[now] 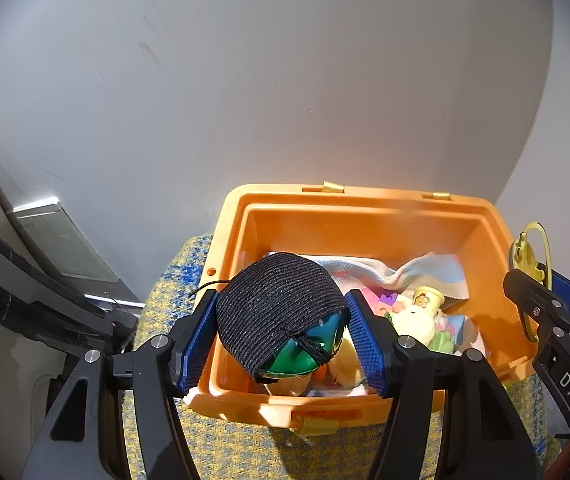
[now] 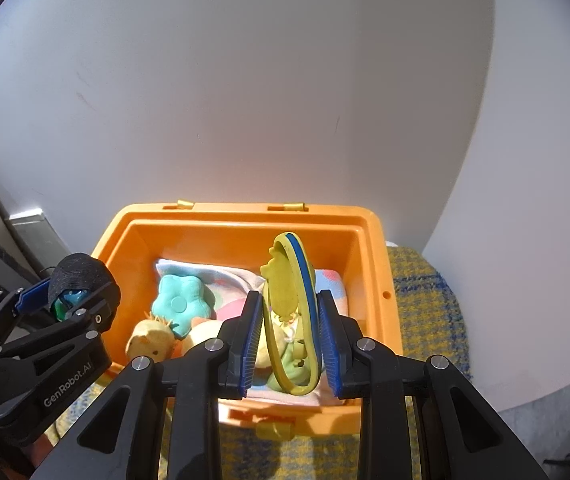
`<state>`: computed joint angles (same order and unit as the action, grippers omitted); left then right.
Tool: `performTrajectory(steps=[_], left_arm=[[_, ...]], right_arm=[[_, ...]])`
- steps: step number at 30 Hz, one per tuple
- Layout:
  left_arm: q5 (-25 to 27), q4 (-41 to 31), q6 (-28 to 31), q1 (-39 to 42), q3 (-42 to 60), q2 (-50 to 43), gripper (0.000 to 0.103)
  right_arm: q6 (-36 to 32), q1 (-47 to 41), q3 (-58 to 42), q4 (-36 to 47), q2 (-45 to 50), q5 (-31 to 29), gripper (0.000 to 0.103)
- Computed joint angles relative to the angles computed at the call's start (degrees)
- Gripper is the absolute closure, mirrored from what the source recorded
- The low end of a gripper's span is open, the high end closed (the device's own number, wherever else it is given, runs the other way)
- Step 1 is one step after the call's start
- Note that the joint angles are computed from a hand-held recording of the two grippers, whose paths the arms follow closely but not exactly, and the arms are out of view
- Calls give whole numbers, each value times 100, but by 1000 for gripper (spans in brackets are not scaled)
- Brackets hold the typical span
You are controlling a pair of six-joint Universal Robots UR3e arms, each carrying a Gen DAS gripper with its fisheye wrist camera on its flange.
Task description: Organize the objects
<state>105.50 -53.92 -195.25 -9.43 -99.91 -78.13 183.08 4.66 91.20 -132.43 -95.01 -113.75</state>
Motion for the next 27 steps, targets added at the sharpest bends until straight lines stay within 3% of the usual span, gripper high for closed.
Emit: performTrajectory(steps=[7, 9, 10, 11, 13, 17, 27], left_arm=[[63, -115, -4, -30, 99, -137, 39], [171, -205, -48, -61, 148, -120, 18], [258, -206, -92, -97, 162, -131, 13], [352, -203, -139, -133, 169, -121, 11], [394, -234, -149, -139, 214, -112, 10], [523, -416, -259, -186, 321, -128, 0], [672, -930, -531, -291, 418, 167, 0]], right_arm=[[-16, -237, 63, -29, 165, 240, 73], [8, -223, 52, -15, 173, 170, 68], [44, -214, 48, 3, 163, 125, 54], [90, -202, 67, -8, 136, 72, 32], [164, -151, 146, -99, 65, -85, 12], [292, -77, 222, -2, -69, -295, 11], [479, 112, 72, 436, -293, -624, 8]])
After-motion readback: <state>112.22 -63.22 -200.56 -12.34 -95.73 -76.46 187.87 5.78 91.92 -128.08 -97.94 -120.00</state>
